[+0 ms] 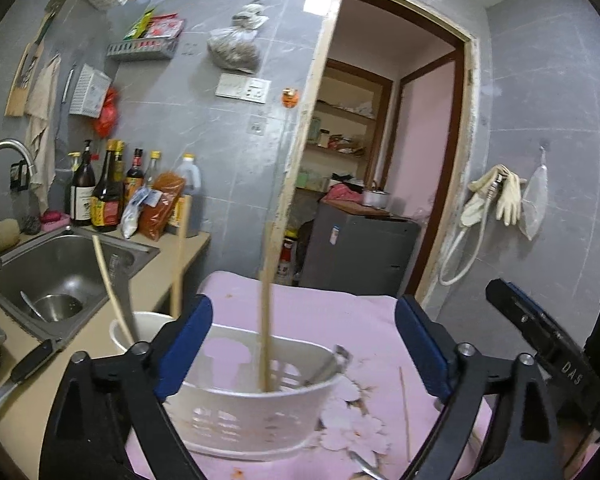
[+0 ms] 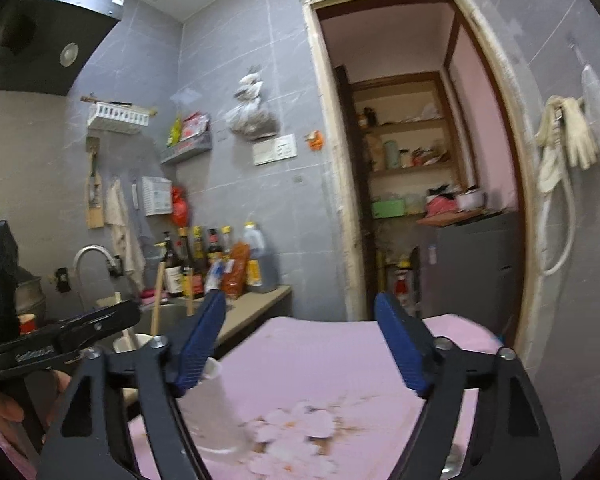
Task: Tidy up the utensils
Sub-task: 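Lower fork and chopstick into the white holder and open both tools, then grasp a metal spoon with the left tool while the right tool grasps another spoon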
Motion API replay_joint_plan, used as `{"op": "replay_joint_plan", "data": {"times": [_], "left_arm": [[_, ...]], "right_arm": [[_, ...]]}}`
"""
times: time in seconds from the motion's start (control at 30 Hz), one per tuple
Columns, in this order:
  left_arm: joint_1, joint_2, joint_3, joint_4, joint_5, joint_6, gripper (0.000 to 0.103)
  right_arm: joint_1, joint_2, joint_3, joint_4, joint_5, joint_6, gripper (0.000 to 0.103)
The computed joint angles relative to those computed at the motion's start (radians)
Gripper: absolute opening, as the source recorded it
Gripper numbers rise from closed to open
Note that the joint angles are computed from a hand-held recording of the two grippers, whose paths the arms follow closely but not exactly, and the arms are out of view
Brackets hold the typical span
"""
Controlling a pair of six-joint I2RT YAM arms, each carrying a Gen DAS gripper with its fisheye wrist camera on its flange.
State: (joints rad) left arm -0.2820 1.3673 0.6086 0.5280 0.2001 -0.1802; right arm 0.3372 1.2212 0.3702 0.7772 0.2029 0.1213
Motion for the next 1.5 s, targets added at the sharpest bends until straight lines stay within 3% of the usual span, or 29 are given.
{"op": "replay_joint_plan", "data": {"times": [0.27, 0.53, 0.8, 1.0, 1.17, 1.27, 1.5], "left_arm": [[-0.148, -0.002, -0.063, 0.037, -0.120, 0.007, 0.097], [-0.226, 0.041, -0.077, -0.029, -0.157, -0.006, 0.097], [-0.268, 0.157, 0.000, -0.226, -0.145, -0.012, 0.097], [-0.278, 0.234, 0.080, -0.347, -0.084, -0.008, 0.094], [-0.276, 0.300, 0.166, -0.465, -0.016, 0.010, 0.057], [-0.274, 0.359, 0.225, -0.532, 0.026, 0.016, 0.043], [-0.275, 0.428, 0.319, -0.619, 0.019, 0.020, 0.031]], "right_arm": [[-0.109, -0.228, -0.141, -0.094, -0.022, -0.051, 0.103], [-0.256, -0.343, -0.220, -0.190, -0.109, -0.083, 0.103], [-0.360, -0.265, -0.222, -0.271, -0.189, -0.118, 0.103], [-0.406, -0.177, -0.206, -0.325, -0.232, -0.148, 0.100], [-0.451, -0.090, -0.177, -0.359, -0.297, -0.171, 0.082], [-0.473, -0.051, -0.162, -0.374, -0.335, -0.178, 0.072], [-0.487, -0.003, -0.118, -0.439, -0.374, -0.205, 0.055]]}}
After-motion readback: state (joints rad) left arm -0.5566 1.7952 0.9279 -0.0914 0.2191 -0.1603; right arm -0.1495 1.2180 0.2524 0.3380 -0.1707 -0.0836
